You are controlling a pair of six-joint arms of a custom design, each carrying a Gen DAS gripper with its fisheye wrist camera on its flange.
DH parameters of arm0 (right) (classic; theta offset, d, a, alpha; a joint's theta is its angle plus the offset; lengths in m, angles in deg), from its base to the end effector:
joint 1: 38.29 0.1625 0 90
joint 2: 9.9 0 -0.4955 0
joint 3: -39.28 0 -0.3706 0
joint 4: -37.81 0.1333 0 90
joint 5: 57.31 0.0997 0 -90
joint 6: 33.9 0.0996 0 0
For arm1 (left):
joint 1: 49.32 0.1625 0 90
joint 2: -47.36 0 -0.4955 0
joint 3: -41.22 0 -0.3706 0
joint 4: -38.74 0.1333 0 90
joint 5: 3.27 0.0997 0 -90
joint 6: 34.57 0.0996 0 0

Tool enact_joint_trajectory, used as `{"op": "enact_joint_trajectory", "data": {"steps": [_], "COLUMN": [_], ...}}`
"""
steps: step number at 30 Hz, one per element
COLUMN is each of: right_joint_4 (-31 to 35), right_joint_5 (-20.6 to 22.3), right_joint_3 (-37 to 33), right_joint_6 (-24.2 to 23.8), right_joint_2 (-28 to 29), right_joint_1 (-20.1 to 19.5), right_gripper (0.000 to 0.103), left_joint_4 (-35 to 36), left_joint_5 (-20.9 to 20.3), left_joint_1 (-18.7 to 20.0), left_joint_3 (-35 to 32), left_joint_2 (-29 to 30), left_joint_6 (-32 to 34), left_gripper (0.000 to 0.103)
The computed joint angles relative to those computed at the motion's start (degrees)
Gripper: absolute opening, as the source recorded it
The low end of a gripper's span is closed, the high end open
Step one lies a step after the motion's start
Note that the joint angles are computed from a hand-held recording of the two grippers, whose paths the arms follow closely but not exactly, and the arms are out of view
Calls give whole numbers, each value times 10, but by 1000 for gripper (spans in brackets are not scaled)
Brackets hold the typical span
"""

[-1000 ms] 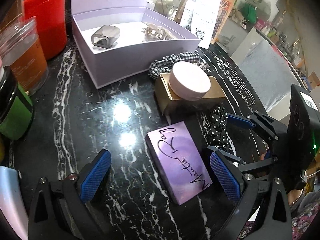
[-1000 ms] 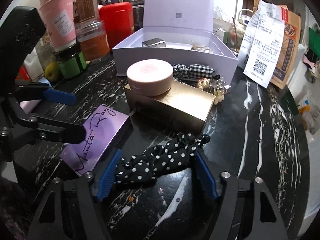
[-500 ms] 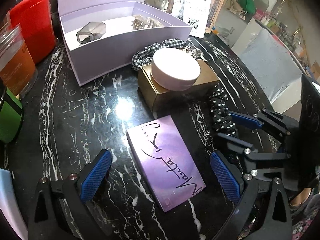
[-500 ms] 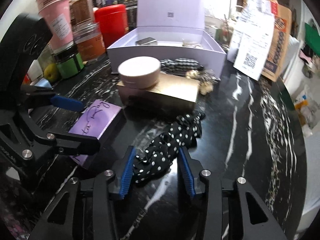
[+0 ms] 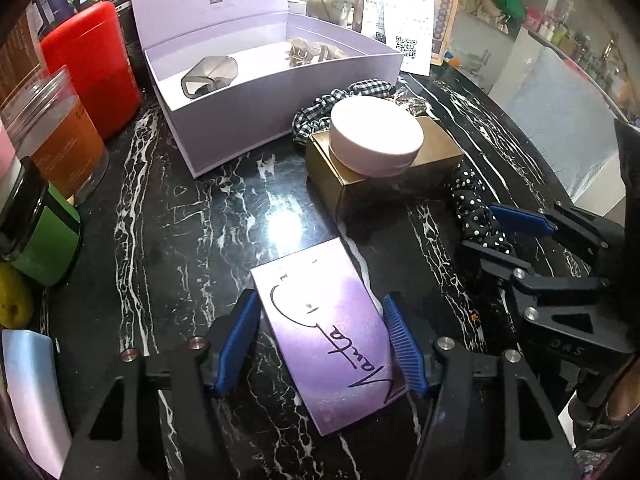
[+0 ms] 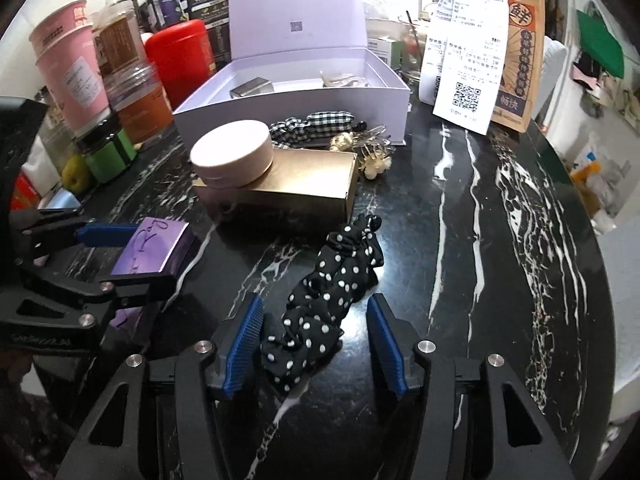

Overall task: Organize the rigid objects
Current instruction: 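Close the left gripper on the card while the right closes on the scrunchie, then lift the purple card with the left gripper while the right carries the polka-dot scrunchie over the lavender box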

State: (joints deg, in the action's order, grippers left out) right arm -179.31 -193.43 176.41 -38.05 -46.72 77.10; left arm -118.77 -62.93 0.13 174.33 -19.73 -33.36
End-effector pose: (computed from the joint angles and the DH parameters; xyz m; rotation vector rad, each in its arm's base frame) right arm 0.2487 -0.3806 0.0782 0.3662 -2.3183 0.7302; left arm -0.1501 -0.4578 0.1970 0.9316 2.4683 -0.2731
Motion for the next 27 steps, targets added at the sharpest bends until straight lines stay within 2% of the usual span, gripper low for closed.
{"op": "enact_joint_trajectory", "data": {"steps": [3,6,8,10,11,16,27], "right_joint_4": [6,3,5,2,3,2,0], "right_joint_5": [-22,-24,-32,-41,-43,-32,-45], "right_joint_3": [-10,-12,-14,-15,-13,-6,-5], "right_joint_6": [-10,-15,-6,7,17,46,55], "right_joint_2": [8,11,10,11,9,1,-5], "right_joint_1": [5,4,5,5,4,2,25], "right_gripper": [54,52,39,21,19,17,17], "left_joint_4": [-2,0,0,0,-1,-6,-12], "left_joint_5": [-3,-10,-18,-23,-26,-30,-49], "left_joint_1": [3,9,14,16,17,18,17], "left_joint_3": [1,-2,-5,-5,-6,-3,-7], "left_joint_2": [-3,-5,-5,-7,-7,-13,-25], "left_joint_6": [0,-1,-3,-3,-2,4,13], "left_gripper": [60,56,56,55,55,54,53]}}
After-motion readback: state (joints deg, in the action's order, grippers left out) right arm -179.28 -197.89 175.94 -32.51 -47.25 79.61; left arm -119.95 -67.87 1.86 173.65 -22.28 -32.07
